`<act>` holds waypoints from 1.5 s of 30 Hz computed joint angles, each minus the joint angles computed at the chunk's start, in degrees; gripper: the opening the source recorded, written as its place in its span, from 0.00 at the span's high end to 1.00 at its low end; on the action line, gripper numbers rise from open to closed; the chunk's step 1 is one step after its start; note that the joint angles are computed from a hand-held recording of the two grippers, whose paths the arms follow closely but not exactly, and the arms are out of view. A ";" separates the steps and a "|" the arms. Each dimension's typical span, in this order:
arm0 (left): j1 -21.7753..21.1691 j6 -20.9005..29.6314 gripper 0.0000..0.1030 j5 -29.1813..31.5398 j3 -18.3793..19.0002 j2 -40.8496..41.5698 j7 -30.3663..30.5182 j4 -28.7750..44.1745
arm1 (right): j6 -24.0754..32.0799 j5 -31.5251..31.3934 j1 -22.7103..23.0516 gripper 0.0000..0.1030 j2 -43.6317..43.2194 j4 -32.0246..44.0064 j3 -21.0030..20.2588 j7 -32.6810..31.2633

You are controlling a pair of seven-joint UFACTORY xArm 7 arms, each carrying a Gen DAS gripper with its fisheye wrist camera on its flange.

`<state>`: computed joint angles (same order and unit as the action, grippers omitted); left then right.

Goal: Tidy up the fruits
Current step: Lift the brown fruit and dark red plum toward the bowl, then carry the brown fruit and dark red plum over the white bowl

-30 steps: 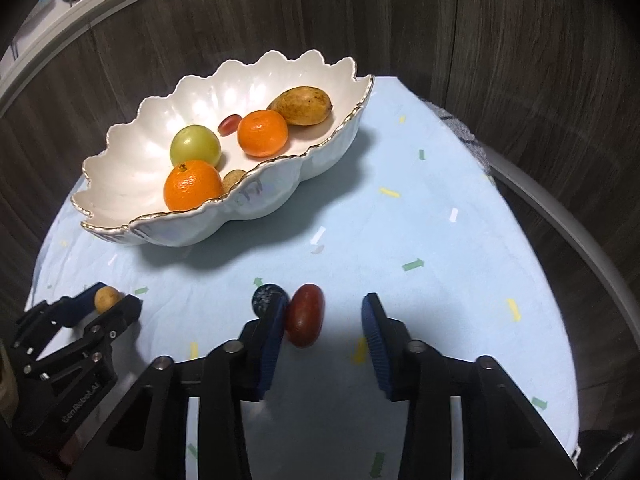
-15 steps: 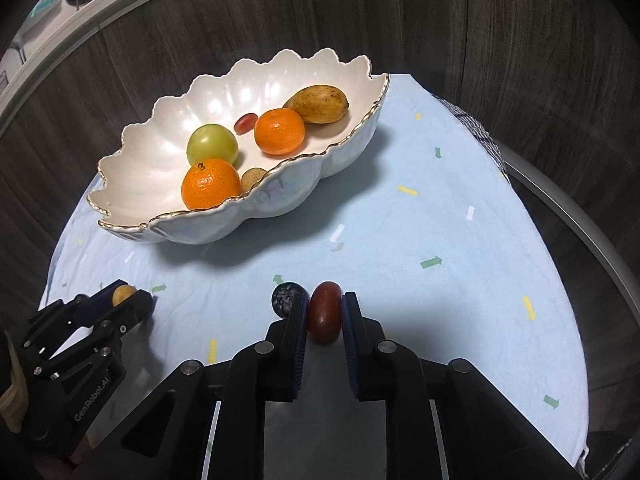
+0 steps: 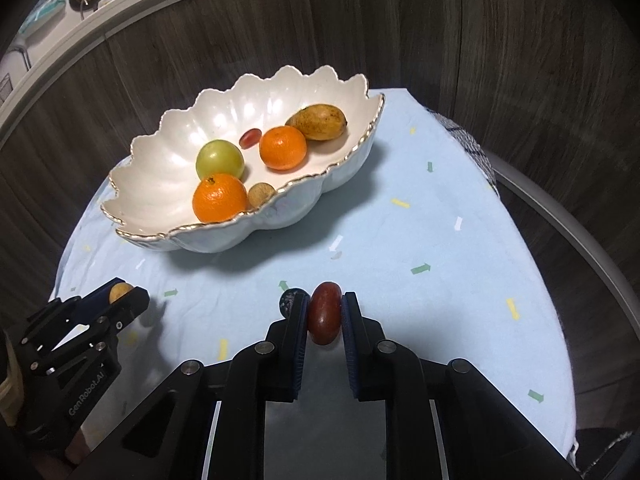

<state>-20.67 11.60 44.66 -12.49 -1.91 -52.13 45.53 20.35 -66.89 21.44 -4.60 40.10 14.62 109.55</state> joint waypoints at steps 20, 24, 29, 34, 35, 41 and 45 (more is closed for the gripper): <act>2.35 2.00 0.75 -8.79 -3.33 -6.56 5.94 -1.40 | 3.00 2.48 -1.25 0.82 -5.92 0.38 3.41 -3.13; 2.76 2.54 0.75 -10.28 -3.81 -7.41 7.02 -1.20 | 3.18 3.04 -1.73 0.82 -6.78 0.47 4.02 -3.80; 3.24 2.91 0.75 -11.80 -4.26 -8.60 8.36 -0.99 | 3.31 3.61 -2.36 0.82 -7.88 0.80 4.70 -4.77; 3.69 3.21 0.75 -13.21 -4.61 -9.33 9.83 -0.27 | 3.79 4.26 -2.97 0.82 -8.94 1.45 5.54 -5.86; 3.83 3.31 0.75 -13.32 -4.74 -9.33 10.00 0.03 | 3.82 4.32 -3.14 0.82 -9.13 1.56 5.66 -6.01; 4.32 3.54 0.75 -14.04 -5.02 -9.60 11.22 1.37 | 4.28 4.74 -4.02 0.82 -9.81 2.57 6.33 -7.01; 4.68 3.49 0.75 -13.53 -5.23 -9.40 11.74 2.31 | 4.29 4.74 -4.50 0.82 -9.87 3.27 6.48 -7.58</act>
<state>-15.99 15.08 31.13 -17.72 -11.31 -40.39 47.84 24.64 -62.16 16.94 -14.47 43.37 21.09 101.97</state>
